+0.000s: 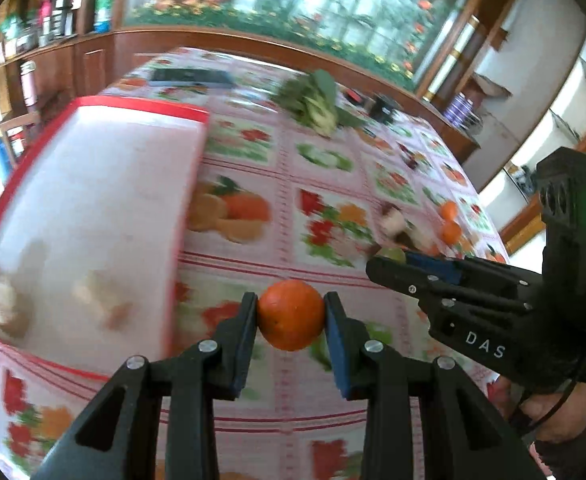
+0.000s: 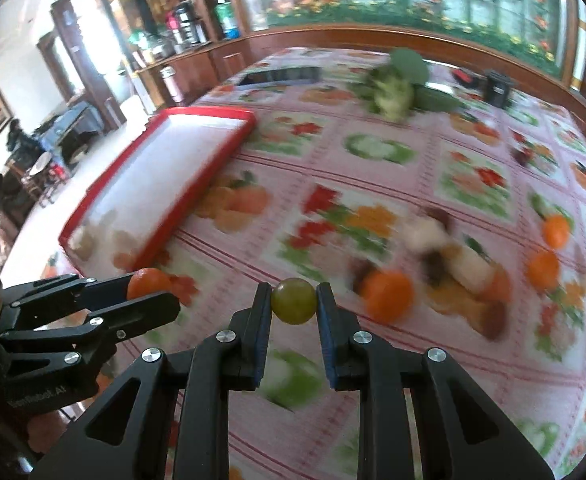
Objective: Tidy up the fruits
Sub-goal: 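Carry the tangerine and grape in both tools over the red tray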
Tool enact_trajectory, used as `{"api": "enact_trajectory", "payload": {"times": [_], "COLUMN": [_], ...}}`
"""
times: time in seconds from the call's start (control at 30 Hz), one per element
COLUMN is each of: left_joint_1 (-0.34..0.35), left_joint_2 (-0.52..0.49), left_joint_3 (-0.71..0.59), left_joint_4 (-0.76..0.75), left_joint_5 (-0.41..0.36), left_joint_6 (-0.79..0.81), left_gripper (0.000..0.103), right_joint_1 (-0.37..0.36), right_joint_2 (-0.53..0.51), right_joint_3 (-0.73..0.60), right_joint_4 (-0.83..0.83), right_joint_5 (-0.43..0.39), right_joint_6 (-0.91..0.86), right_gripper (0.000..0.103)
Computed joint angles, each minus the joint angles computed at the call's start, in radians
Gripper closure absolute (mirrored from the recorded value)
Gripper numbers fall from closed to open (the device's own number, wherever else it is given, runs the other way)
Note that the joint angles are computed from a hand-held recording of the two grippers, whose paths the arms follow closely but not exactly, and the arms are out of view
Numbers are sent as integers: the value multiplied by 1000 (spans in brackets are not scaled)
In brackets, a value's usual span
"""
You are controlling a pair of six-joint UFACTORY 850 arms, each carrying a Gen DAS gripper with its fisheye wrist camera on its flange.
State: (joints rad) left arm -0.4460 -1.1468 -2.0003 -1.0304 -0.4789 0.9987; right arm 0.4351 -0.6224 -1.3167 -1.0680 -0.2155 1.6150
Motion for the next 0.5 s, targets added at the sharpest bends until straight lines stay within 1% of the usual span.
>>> {"api": "enact_trajectory", "payload": {"times": [0.1, 0.2, 0.3, 0.37, 0.43, 0.5], "left_joint_1": [31, 58, 81, 90, 97, 102], "left_joint_2": [-10, -36, -77, -111, -151, -184], "left_joint_3": [-23, -70, -139, -195, -262, -316], "left_joint_4": [32, 110, 227, 347, 455, 526], "left_joint_5": [28, 60, 79, 82, 70, 56], "left_joint_6": [-48, -145, -291, -419, -530, -606], "left_gripper": [67, 67, 67, 67, 67, 67], "right_joint_1": [8, 15, 18, 23, 26, 29], "right_joint_2": [-69, -143, -215, -268, -319, -370], "right_joint_3": [-114, -234, -346, -428, -505, -583], "right_joint_4": [184, 386, 580, 692, 804, 871], "right_joint_5": [0, -2, -12, -32, -54, -83], "right_joint_6": [-230, -463, -674, -797, -920, -1004], "right_gripper": [81, 81, 81, 81, 81, 81]}}
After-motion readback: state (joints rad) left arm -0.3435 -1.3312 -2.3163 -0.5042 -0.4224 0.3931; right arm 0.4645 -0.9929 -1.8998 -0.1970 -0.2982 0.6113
